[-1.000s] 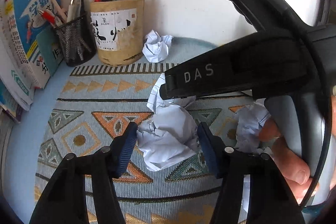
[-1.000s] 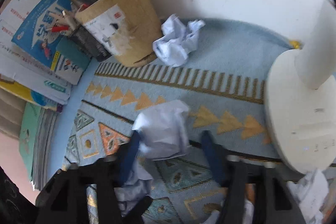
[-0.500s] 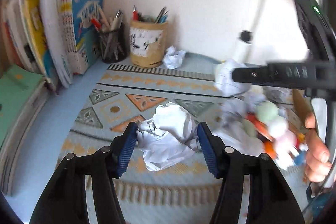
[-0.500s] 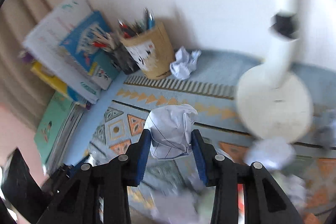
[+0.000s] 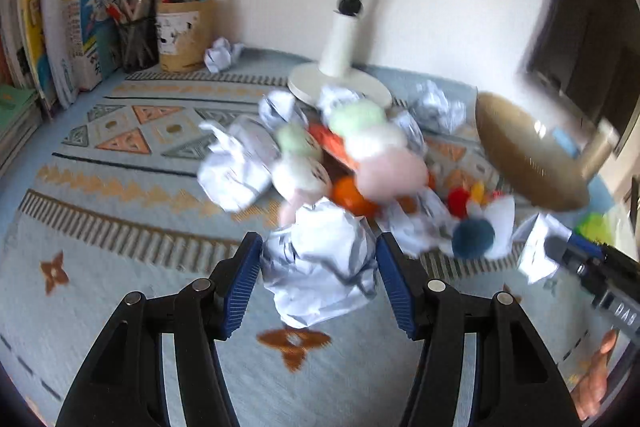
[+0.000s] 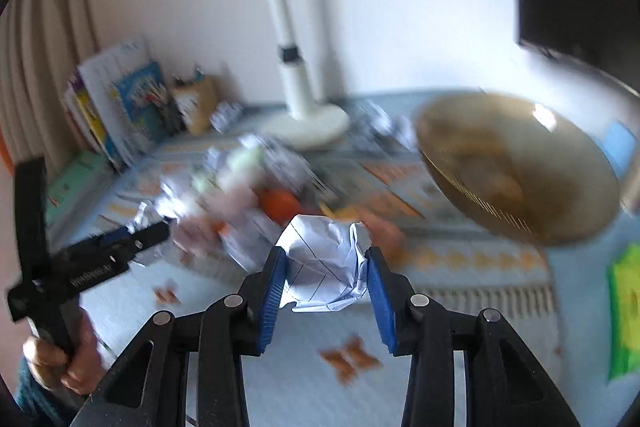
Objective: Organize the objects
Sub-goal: 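Lift both held paper balls and carry them toward the gold bowl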
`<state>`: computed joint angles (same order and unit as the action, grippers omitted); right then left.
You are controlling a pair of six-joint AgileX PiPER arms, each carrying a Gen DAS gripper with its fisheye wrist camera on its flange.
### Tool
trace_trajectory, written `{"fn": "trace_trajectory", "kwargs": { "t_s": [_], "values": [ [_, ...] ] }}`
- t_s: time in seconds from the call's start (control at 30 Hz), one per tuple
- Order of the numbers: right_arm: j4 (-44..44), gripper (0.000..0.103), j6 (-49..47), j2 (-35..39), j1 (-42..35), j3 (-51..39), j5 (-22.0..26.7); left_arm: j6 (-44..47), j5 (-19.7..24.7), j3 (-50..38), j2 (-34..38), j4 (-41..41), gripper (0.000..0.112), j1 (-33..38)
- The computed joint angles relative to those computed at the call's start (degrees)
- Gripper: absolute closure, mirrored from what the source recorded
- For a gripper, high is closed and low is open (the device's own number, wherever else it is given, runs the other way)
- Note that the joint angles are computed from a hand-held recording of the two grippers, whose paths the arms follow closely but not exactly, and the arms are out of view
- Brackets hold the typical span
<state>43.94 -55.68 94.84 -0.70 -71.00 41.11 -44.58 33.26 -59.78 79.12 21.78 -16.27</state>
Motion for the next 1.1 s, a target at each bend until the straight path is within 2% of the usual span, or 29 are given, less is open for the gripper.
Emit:
{"fn": "trace_trajectory", "kwargs": {
  "t_s": [0.1, 0.2, 0.27, 0.3, 0.33, 0.4, 0.5, 0.6, 0.67, 0.7, 0.73, 0.87, 0.9, 1.0, 1.1],
  "values": [
    [-1.9, 0.064, -0.6, 0.5, -1.3, 2.5, 1.6, -6.3, 0.8, 1.2, 0.2, 5.8, 0.056, -2.7],
    [-1.1, 0.064, -3.4, -0.2, -2.6, 5.1, 1.8, -7.3, 0.6, 1.8, 0.9, 6.3, 0.056, -2.8],
    [-1.3, 0.063, -3.4, -0.5, -2.8, 5.3, 2.6, -10.0, 0.2, 2.5, 0.2, 9.7, 0.055, -3.8],
    [-1.2, 0.058, -3.4, -0.2, -3.2, 4.7, 3.2, -10.5, 0.5, 2.6, 0.5, 10.7, 0.055, -4.3],
    [-0.4, 0.047, -3.9, -0.1, -3.5, 4.8, 3.1, -9.9, 0.7, 2.3, 0.8, 10.4, 0.055, -4.4],
    [1.4, 0.037, -5.1, -0.6, -4.2, 5.9, 2.6, -7.5, -1.1, 2.9, 0.2, 8.6, 0.055, -3.9],
    [0.0, 0.037, -1.9, 1.0, -3.2, 3.7, 4.7, -4.3, -4.3, 4.3, -1.1, 4.5, 0.055, -2.0],
    [-1.6, 0.037, 1.4, 1.9, -0.3, 2.7, 3.6, -0.9, -6.3, 4.8, -1.4, -0.1, 0.055, -0.5],
    [-4.5, 0.037, 5.0, 1.9, 2.1, 3.1, 0.8, -0.1, -6.6, 4.9, -1.3, -1.2, 0.055, -0.2],
    [-6.5, 0.042, 7.0, 2.4, 3.2, 3.0, -0.4, 0.9, -6.6, 4.8, -1.3, -1.9, 0.055, -0.3],
    [-6.6, 0.055, 7.2, 2.9, 3.5, 3.1, -0.4, 0.8, -6.4, 4.6, -1.0, -1.5, 0.055, -0.6],
    [5.5, 0.057, -1.9, 2.9, -1.7, 3.6, 7.8, 0.0, -5.1, 3.6, 0.1, 0.7, 0.055, -2.1],
    [7.5, 0.057, -4.1, 1.7, -2.5, 4.6, 7.6, 0.3, -4.7, 3.2, 0.4, 0.9, 0.055, -2.5],
    [10.9, 0.057, -9.4, -2.6, -3.2, 8.0, 1.4, 0.3, -3.7, 2.5, 1.1, 1.9, 0.055, -3.5],
    [13.0, 0.057, -12.7, -4.8, -2.0, 11.0, -9.6, -2.0, -2.5, 2.2, 1.3, 5.2, 0.055, -5.1]
  ]
}}
